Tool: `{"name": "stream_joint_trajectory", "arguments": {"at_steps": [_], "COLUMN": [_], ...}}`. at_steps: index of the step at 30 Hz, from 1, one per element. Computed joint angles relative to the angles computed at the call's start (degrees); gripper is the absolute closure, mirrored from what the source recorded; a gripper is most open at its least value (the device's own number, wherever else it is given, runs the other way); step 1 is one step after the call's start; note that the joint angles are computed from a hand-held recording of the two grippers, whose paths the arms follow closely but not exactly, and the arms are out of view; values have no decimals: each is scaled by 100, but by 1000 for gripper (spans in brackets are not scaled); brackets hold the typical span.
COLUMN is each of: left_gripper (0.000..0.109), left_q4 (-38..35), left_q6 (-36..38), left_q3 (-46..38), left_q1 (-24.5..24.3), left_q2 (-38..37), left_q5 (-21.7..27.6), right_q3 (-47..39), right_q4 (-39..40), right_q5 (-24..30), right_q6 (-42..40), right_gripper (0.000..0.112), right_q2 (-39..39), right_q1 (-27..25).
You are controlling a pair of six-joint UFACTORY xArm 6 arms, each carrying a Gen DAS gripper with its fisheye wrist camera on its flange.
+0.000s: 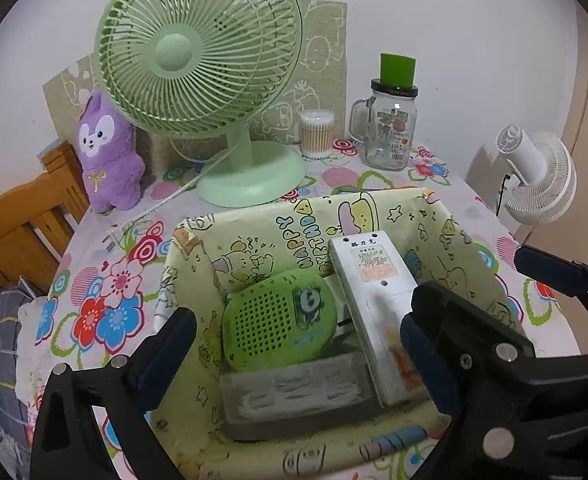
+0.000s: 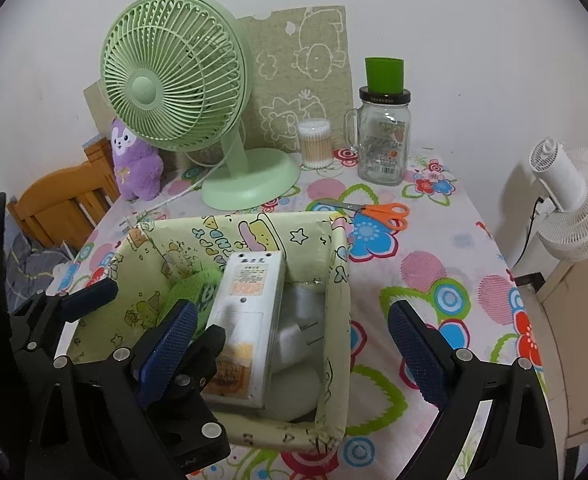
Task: Organize rigid objects
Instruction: 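Lower the speaker into the basket with the left tool while the right tool lowers the device in, then open both tools and withdraw them up and back from the basket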
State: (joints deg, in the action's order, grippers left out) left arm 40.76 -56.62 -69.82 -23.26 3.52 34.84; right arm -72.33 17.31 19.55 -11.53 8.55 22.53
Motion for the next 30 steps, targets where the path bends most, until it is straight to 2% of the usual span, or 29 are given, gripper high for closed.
{"name": "stream_joint_trajectory", "arguments": {"at_steps": [19, 25, 30], "left_gripper": [6, 6, 6], "left_q4": [402, 798, 1058], "left_q6": [-680, -1084, -1402], "left_q3": [1037, 1250, 1448], "left_q1": [-460, -768, -1065], "left_q2": [-1297, -1722, -2117], "left_q5": [419, 925, 1217], "right_q3": [1330, 1703, 2024], "right_q4": [-874, -1201, -1776], "right_q5": [-223, -248, -276], "right_q6": [871, 1146, 1619], "right_gripper": [15, 15, 15], "right_q2": [-1380, -1856, -2320], "right_q1": [144, 186, 172]}}
